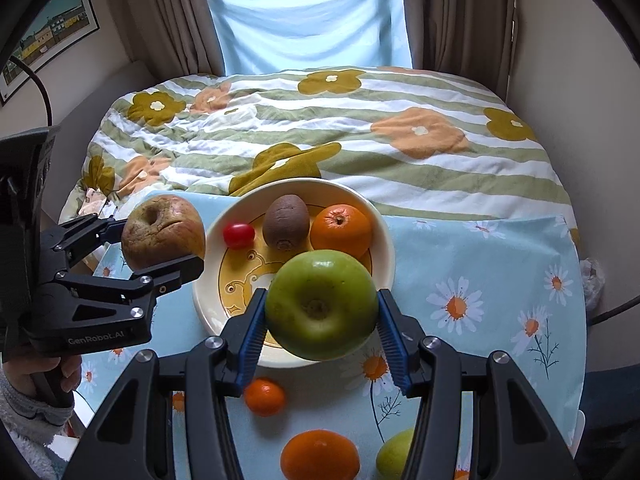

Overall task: Organize fruits
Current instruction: 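Carry the wrinkled apple into the bowl and open the left tool, then lower the green apple into the bowl and open the right tool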

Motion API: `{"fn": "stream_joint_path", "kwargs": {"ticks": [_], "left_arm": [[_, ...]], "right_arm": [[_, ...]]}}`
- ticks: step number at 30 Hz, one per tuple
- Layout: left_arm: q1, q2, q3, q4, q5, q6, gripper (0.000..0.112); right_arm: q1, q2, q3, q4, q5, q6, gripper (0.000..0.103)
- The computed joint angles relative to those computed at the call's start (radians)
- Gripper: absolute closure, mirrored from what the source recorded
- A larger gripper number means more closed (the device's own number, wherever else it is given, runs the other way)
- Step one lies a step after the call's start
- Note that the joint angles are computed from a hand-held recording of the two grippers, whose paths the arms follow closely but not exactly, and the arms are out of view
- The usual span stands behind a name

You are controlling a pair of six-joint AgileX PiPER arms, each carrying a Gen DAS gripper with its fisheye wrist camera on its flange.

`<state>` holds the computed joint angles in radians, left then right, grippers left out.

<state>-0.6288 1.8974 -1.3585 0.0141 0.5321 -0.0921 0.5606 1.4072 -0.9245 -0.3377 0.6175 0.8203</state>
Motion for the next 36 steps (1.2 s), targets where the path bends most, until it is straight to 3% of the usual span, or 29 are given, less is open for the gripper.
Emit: {"fn": "stream_joint_path", "kwargs": {"ticks": [9, 18, 20, 21, 23, 36], "left_arm": [[-0.032, 0.137, -0.104, 0.02, 0.017, -0.023, 0.031], [-0.06, 0.19, -0.152, 0.077, 0.055, -0.043, 0.031], [-0.061, 0.167, -0.124, 0.068, 0.022, -0.032, 0.021], [-0.059, 0.146, -0.104, 0.057, 0.0, -0.025, 0.009], [-0.058, 0.111, -0.078, 0.066, -0.025, -0.042, 0.009], [-0.016, -0.053, 0.065, 0.147, -0.003, -0.156, 0.009]], "right_arm": [[-0.096, 0.016, 0.036, 0.108, -0.073, -0.139, 0.054], [-0.146, 0.008, 0.058, 0.158, -0.094, -0.195, 0.054], [-0.145, 0.003, 0.059, 0.154, -0.091, -0.187, 0.054], [-0.146, 0.001, 0.059, 0.153, -0.09, -0.185, 0.054], [-0.149, -0.007, 0.062, 0.152, -0.089, -0.184, 0.054], [-0.122, -0.031, 0.047, 0.158, -0.062, -0.197, 0.054]]}}
